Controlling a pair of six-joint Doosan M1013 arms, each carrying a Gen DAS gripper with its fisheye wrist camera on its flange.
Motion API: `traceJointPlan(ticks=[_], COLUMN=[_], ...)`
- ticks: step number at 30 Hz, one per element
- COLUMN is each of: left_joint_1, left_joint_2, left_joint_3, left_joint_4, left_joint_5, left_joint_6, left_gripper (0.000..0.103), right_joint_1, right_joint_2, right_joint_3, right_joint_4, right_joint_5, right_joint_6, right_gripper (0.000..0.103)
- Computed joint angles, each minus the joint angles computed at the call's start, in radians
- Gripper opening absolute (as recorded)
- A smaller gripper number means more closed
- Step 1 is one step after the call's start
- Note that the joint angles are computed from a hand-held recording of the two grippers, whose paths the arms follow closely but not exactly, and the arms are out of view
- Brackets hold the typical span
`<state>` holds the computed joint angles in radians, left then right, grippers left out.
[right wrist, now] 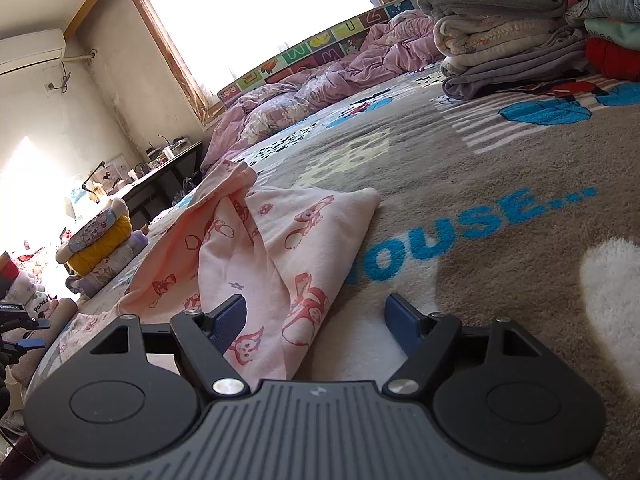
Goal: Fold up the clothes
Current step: 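Smooth the spread pink pants with the right gripper while the left gripper holds open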
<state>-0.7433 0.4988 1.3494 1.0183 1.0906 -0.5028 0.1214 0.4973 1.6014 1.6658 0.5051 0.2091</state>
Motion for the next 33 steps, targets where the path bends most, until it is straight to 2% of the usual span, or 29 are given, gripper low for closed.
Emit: traceJointPlan(ticks=[4,6,8,9,10,12,15,18,21,23,26,27,29,32,33], left_joint_1=[-0.009,-0.009,-0.008,-0.010,-0.015,-0.023,-0.032,-0.044,-0.056,-0.060,-0.058,-0.052,-0.048,-0.045,-0.046], left_joint_2=[0.030,0.053,0.072,0.083,0.093,0.107,0.130,0.161,0.188,0.179,0.163,0.159,0.158,0.159,0.160], left_joint_3=[-0.022,-0.038,-0.047,-0.052,-0.059,-0.065,-0.093,-0.141,-0.186,-0.167,-0.144,-0.138,-0.134,-0.136,-0.137], left_joint_4=[0.007,-0.004,-0.012,-0.011,0.003,0.053,0.072,0.064,0.064,0.087,0.111,0.094,0.077,0.078,0.077], left_joint_5=[-0.171,-0.229,-0.285,-0.296,-0.284,-0.272,-0.236,-0.161,-0.089,-0.086,-0.094,-0.108,-0.121,-0.125,-0.124], left_joint_6=[0.048,0.076,0.098,0.106,0.104,0.097,0.140,0.227,0.302,0.278,0.221,0.209,0.196,0.197,0.198], left_gripper=[0.049,0.049,0.050,0.054,0.059,0.070,0.078,0.079,0.079,0.079,0.079,0.079,0.079,0.079,0.079], right_joint_1=[0.001,-0.006,-0.013,-0.014,-0.016,-0.007,0.024,0.065,0.105,0.125,0.155,0.159,0.153,0.137,0.130], right_joint_2=[-0.012,-0.016,-0.018,-0.020,-0.021,-0.022,-0.011,0.022,0.074,0.114,0.158,0.167,0.172,0.163,0.156], right_joint_3=[0.003,0.002,-0.001,-0.003,-0.006,-0.031,-0.103,-0.203,-0.317,-0.387,-0.455,-0.466,-0.480,-0.474,-0.465], right_joint_4=[-0.030,-0.047,-0.044,-0.038,-0.032,-0.103,-0.346,-0.676,-0.981,-1.114,-1.301,-1.329,-1.299,-1.245,-1.218], right_joint_5=[-0.013,-0.005,-0.009,-0.018,-0.026,-0.064,-0.099,-0.094,-0.046,-0.001,0.027,0.029,0.043,0.037,0.024], right_joint_6=[0.032,0.090,0.129,0.139,0.149,0.137,0.157,0.322,0.488,0.550,0.620,0.625,0.633,0.677,0.693], right_gripper=[0.076,0.068,0.068,0.068,0.068,0.068,0.068,0.066,0.060,0.055,0.053,0.043,0.029,0.014,0.013])
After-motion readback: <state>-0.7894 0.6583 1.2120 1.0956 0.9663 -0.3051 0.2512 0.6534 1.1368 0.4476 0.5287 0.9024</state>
